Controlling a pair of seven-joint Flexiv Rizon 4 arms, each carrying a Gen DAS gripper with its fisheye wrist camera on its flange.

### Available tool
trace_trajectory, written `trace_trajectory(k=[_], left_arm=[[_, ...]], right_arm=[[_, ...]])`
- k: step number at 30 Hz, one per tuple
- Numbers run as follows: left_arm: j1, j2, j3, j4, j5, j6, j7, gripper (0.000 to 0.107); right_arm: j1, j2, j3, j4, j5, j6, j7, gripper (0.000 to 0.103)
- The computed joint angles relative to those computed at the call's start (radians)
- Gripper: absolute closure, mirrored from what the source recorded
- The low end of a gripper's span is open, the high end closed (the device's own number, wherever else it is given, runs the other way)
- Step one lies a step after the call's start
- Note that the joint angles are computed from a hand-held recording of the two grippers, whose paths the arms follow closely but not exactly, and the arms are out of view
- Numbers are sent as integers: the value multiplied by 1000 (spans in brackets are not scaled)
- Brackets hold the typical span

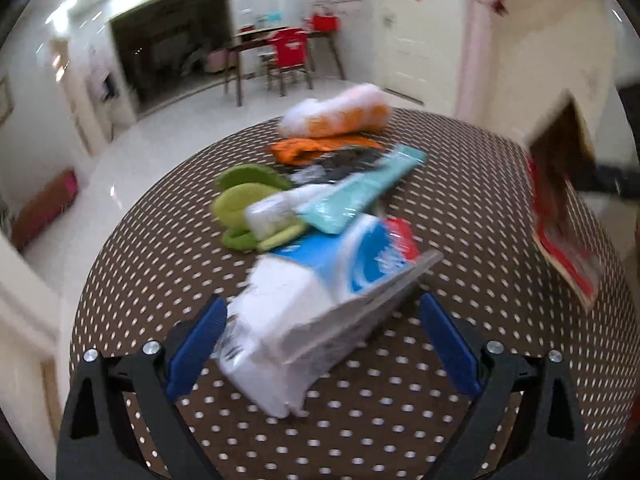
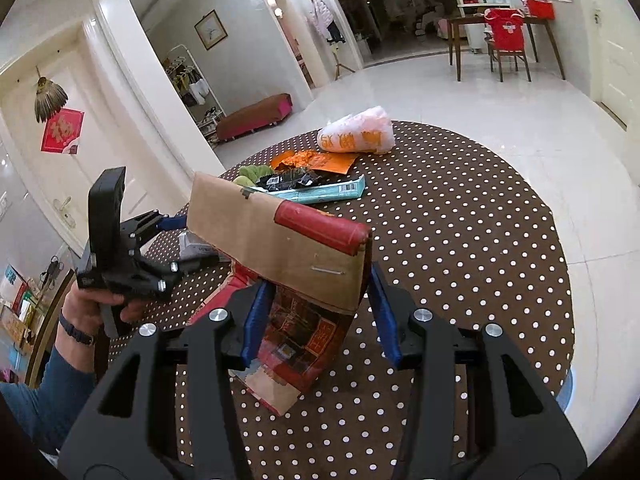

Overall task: Collect trash
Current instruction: 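Grasp the brown paper bag with the right gripper while the left gripper grasps the white box, then carry the brown bag and white box to the blue bucket and release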

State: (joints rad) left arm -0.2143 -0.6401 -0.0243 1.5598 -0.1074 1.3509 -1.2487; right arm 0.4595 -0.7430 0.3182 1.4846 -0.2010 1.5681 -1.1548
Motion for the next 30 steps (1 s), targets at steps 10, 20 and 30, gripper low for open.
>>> trace_trajectory(k=[10,20,30], left_arm=[[-77,11,45,-1,45,7,-95,67],[-161,-35,151,-112,182,-88,-252,34],[-147,33,108,-8,173,-6,-357,56]], right_arm=[[12,36,-36,57,9,41,35,57],[8,86,-66,143,-5,96,80,57],[21,131,-121,220,-19,156,134,57]])
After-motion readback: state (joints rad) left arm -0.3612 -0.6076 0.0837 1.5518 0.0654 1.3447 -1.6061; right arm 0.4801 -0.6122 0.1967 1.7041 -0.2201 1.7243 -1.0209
